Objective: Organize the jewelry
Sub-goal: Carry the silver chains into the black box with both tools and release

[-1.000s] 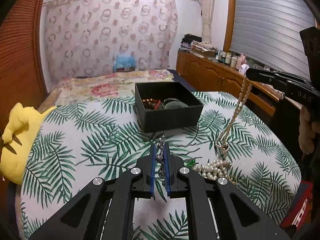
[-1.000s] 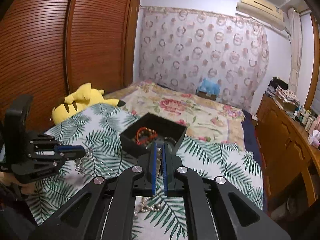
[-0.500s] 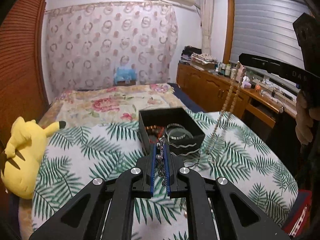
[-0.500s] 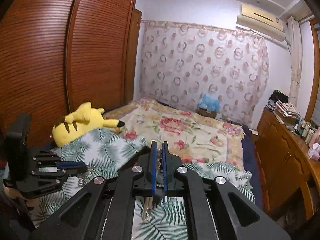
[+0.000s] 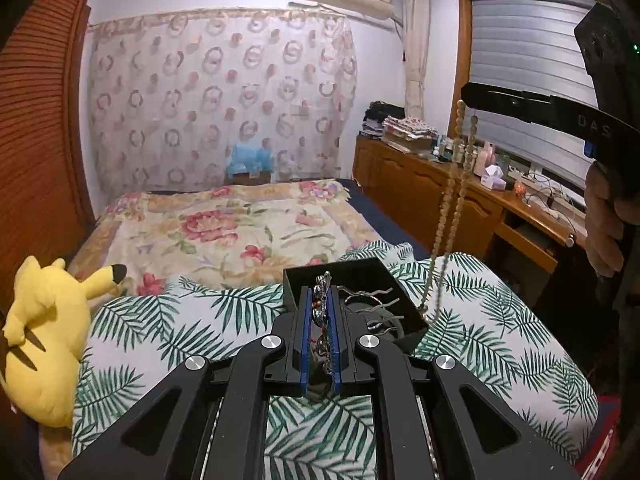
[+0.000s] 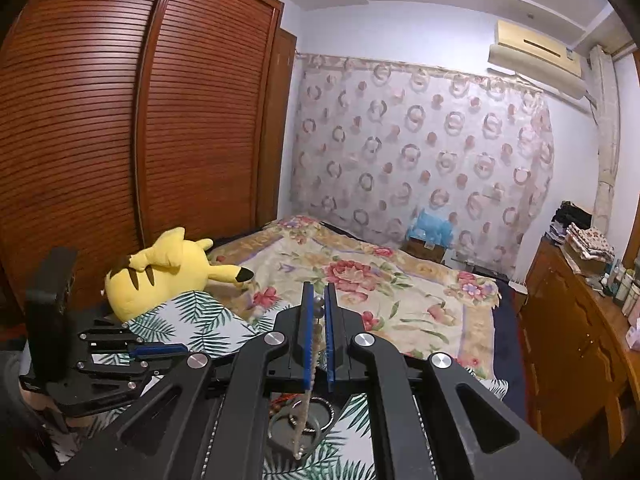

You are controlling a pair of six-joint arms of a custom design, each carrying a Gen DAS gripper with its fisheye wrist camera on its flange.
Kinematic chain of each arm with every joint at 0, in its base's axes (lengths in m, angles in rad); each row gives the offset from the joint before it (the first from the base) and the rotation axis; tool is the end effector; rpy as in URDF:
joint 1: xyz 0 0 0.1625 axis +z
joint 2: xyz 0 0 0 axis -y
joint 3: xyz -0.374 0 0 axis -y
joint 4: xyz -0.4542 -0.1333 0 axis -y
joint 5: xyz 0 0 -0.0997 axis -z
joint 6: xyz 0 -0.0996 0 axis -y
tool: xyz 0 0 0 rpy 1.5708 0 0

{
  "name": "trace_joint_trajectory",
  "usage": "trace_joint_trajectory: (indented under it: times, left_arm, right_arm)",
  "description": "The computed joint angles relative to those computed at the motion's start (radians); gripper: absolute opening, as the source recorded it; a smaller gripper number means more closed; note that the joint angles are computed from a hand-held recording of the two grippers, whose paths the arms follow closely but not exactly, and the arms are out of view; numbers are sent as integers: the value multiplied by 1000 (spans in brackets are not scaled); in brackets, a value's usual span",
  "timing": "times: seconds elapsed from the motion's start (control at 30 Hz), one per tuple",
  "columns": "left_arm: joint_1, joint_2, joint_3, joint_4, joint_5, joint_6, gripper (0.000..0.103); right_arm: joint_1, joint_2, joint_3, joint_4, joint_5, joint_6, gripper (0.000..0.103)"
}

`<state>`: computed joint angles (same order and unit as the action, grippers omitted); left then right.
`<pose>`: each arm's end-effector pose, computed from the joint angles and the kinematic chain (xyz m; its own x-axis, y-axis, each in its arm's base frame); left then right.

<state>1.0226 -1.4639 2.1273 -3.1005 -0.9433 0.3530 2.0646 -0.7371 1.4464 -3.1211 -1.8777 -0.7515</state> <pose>-0.1093 -0.5470 0.2784 -0.7504 0.2287 -0.6202 0.6362 0.5048 -0.5835 0.4505 -0.6192 0.1291 -0.4755 -0.5861 0.6560 -0.8768 0.2558 -0.4071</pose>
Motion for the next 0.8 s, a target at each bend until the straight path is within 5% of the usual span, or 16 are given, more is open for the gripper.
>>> trace_joint_trajectory:
  times: [0.37, 0.8]
  left_arm:
    - [53, 114, -103, 51, -23, 8, 7]
    - [82, 194, -188, 122, -37, -3, 7]
  right_arm:
    - [-65, 110, -105, 102, 2, 9, 6]
    - [-135, 142, -94, 130, 14, 66, 7]
